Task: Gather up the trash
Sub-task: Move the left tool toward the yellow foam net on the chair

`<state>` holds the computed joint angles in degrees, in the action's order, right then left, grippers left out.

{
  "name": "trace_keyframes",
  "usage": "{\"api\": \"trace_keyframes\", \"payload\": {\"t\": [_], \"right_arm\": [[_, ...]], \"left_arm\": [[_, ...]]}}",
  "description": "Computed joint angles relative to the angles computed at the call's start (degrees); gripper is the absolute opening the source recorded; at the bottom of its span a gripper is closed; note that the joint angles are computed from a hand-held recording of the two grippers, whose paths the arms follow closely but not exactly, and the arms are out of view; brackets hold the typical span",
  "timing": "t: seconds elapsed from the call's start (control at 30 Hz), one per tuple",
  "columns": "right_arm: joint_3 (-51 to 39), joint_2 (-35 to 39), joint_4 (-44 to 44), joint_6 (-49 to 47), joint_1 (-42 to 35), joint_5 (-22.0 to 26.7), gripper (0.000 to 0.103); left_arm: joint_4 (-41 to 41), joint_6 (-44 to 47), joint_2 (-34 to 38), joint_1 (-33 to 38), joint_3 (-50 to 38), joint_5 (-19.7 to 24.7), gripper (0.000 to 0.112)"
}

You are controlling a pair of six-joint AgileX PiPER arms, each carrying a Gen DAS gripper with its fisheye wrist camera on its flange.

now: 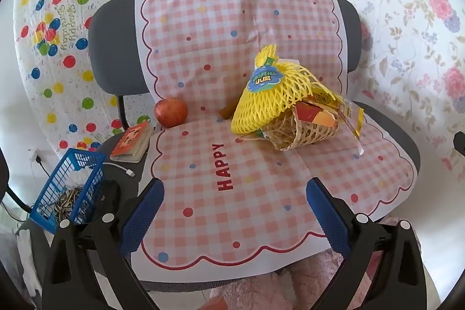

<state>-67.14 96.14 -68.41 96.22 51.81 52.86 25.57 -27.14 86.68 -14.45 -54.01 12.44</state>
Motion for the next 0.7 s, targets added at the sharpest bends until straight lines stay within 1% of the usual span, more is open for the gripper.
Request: {"api": "trace_keyframes", "payload": {"t": [0.07, 0.1, 0.17, 0.33, 0.37, 0.5, 0.53, 0.7], "right_arm": [[0.12, -0.10, 0.00, -0.25, -0.78, -0.78, 0.097], [-0.52, 0.36, 0.04, 0.27, 0.74, 0.90, 0.097], [-0.45, 0.45, -0.15, 0.30, 0.53, 0.84, 0.097], [0.09, 0.53, -0.77, 0.64, 0.02, 0.39, 0.097], [-0.24, 0.05, -0.13, -0.43, -1.10, -0.85, 0.097], [0.72, 0.42, -1.34, 1.53, -0.25, -0.47, 0.097], [0.17, 0.21, -0.60, 0.39, -0.71, -0.69, 0.097], [-0.09, 0.32, -0.43, 0.55, 0.16, 0.11, 0.097]], "left_arm": [[0.10, -0.16, -0.06, -0.12, -0.11, 0.23, 0.097], [0.03, -0.13, -0.09, -0.18, -0.16, 0.32, 0.097], [-0.63, 0.67, 0.03, 0.15, 0.02, -0.10, 0.097], [-2.06, 2.14, -0.15, 0.26, 0.02, -0.04, 0.097], [-2.05, 2.12, 0.15, 0.39, -0.04, -0.15, 0.097], [-2.43, 2.47, 0.19, 0.40, -0.14, -0.04, 0.097], [-2.39, 2.45, 0.18, 0.36, -0.14, 0.00, 0.097], [-2.92, 2.99, 0.17, 0.37, -0.19, 0.08, 0.097]]}}
